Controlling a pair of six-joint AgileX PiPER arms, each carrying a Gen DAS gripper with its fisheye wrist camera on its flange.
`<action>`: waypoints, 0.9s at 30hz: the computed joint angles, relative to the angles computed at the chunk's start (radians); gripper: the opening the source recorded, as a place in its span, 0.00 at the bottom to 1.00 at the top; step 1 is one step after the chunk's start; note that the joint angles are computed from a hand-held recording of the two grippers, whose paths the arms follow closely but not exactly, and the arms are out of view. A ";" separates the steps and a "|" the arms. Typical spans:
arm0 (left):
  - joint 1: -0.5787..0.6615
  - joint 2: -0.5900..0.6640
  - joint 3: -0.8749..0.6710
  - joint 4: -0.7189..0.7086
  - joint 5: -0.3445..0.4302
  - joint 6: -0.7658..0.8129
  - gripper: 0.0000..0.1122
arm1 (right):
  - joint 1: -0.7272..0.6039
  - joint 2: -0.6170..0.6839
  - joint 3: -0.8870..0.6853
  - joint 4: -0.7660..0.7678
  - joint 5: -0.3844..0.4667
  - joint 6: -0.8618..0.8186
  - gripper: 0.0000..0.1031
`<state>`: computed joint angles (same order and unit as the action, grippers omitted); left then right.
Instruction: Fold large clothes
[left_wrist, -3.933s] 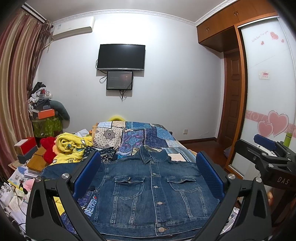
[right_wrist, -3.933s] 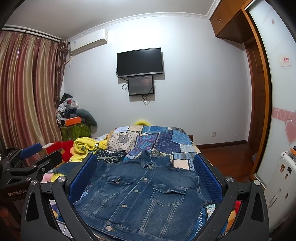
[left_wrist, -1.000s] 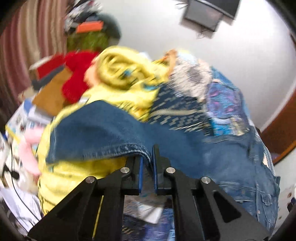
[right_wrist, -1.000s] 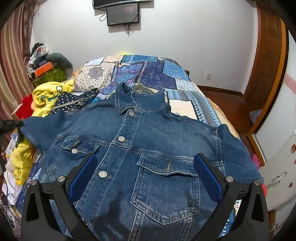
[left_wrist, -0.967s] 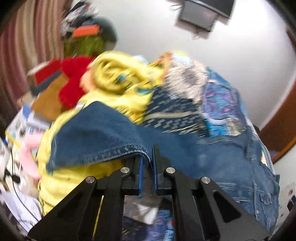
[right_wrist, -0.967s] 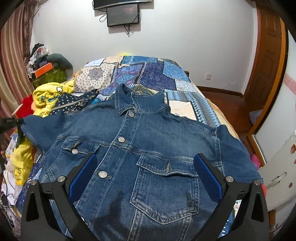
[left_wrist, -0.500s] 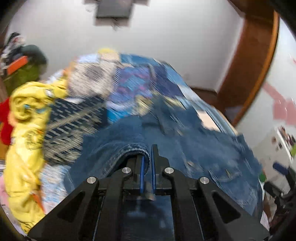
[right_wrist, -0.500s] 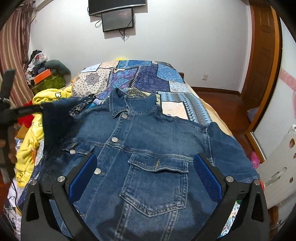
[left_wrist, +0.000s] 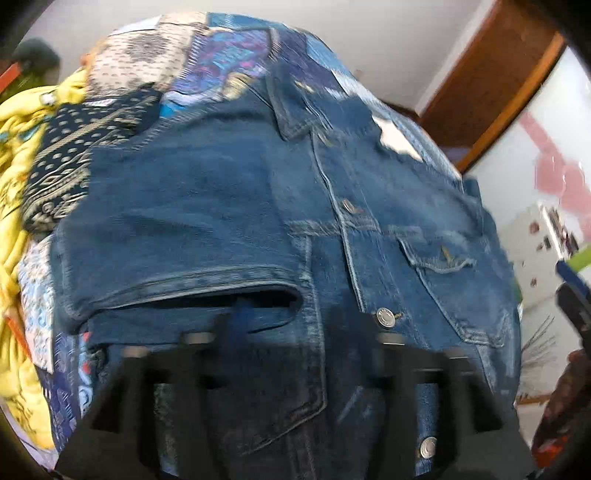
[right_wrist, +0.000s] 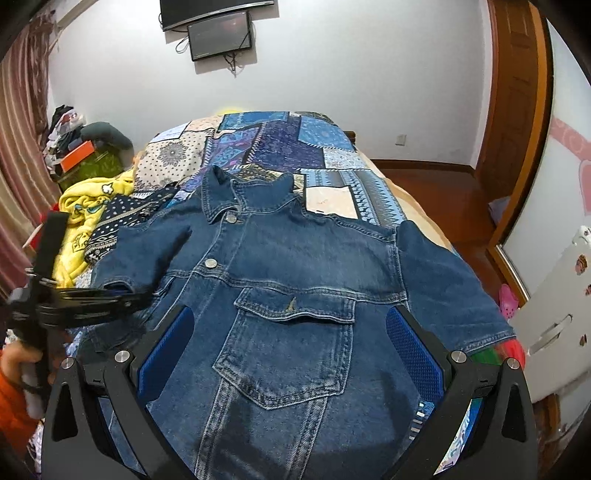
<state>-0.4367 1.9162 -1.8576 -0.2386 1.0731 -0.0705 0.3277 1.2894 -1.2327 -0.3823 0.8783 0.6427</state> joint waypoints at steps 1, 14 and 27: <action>0.003 -0.029 0.027 0.042 -0.025 -0.042 0.70 | 0.001 0.002 0.001 -0.010 0.000 0.012 1.00; 0.419 -0.118 0.245 -0.337 -0.067 0.034 0.81 | 0.034 0.043 -0.023 -0.033 0.012 0.019 1.00; 0.539 0.060 0.321 -0.664 -0.079 0.101 0.74 | 0.050 0.100 -0.048 -0.066 0.047 0.015 1.00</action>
<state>0.1023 1.9760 -1.5371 -0.9023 0.9941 0.0302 0.3781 1.3898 -1.2803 -0.4479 0.9258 0.6579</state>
